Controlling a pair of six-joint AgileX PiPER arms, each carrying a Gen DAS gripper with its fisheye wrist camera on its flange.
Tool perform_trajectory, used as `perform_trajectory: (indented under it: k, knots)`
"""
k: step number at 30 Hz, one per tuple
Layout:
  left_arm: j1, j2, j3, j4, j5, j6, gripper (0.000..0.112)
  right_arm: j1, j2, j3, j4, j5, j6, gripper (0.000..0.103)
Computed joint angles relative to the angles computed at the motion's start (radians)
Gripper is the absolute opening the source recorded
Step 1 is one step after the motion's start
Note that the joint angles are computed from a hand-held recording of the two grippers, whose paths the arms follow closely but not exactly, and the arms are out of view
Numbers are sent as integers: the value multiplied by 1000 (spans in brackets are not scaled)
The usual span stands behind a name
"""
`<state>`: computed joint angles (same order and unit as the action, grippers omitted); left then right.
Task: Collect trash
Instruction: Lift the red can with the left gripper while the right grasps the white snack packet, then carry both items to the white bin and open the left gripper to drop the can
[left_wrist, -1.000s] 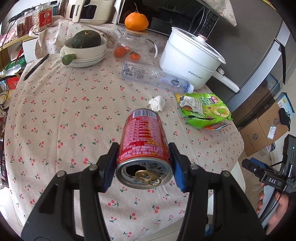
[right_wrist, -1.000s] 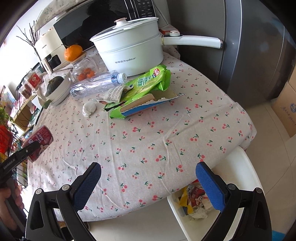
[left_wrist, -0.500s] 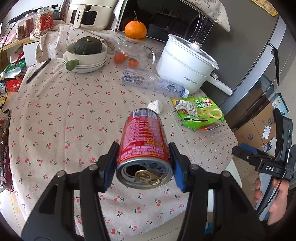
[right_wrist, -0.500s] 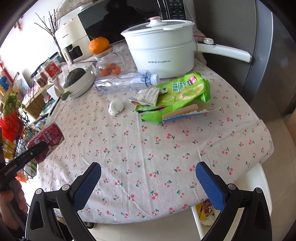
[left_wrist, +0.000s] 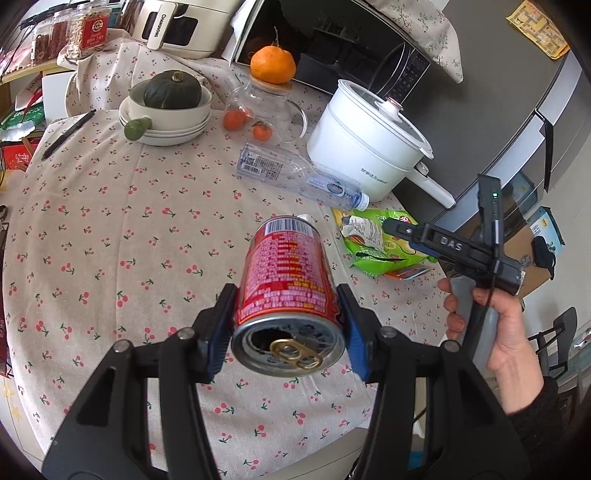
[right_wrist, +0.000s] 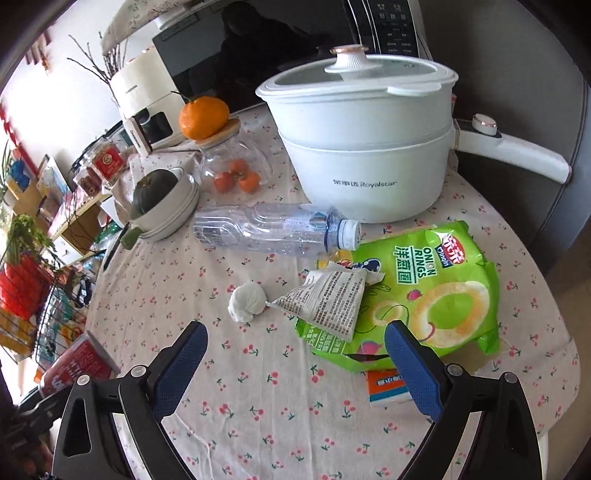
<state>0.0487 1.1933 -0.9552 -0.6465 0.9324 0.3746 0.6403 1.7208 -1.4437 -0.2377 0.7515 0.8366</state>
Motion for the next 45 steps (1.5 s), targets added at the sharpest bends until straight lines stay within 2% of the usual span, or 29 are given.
perform_trajectory:
  k: [4, 8, 10, 12, 13, 14, 15, 22, 27, 31, 35, 38, 43, 45]
  knots:
    - [-2, 3, -2, -6, 7, 0, 55, -48, 110, -53, 26, -14, 35, 92]
    - [9, 13, -3, -6, 13, 2, 55, -61, 188, -123, 14, 10, 73, 83]
    - [17, 21, -5, -8, 16, 7, 55, -57, 215, -150, 10, 27, 82, 68]
    - [30, 21, -3, -13, 18, 9, 55, -59, 235, -164, 49, 36, 46, 39]
    - [41, 22, -3, -22, 23, 15, 55, -59, 243, -167, 71, 35, 23, 38]
    - [50, 21, -2, -29, 27, 19, 55, -56, 240, -159, 76, 28, 17, 31]
    - [57, 18, 0, -32, 30, 22, 55, -51, 233, -148, 71, 20, 19, 18]
    - [97, -28, 11, -75, 71, 58, 55, 0, 107, -58, 44, -19, 18, 15]
    - [95, -89, 27, -112, 95, 68, 55, 56, -59, 41, 11, 5, 53, 15]
    - [44, -154, 54, -110, 97, 42, 55, 120, -212, 154, -56, 47, 135, 15]
    - [-54, -217, 84, -74, 80, -10, 55, 220, -352, 255, -167, 165, 261, 15]
    - [-169, -246, 100, -17, 39, -82, 55, 297, -466, 345, -214, 245, 358, 15]
    - [-452, -265, 115, 145, -58, -278, 55, 475, -650, 519, -301, 374, 604, 15]
    - [-582, -262, 122, 231, -101, -384, 55, 525, -710, 574, -278, 439, 681, 15]
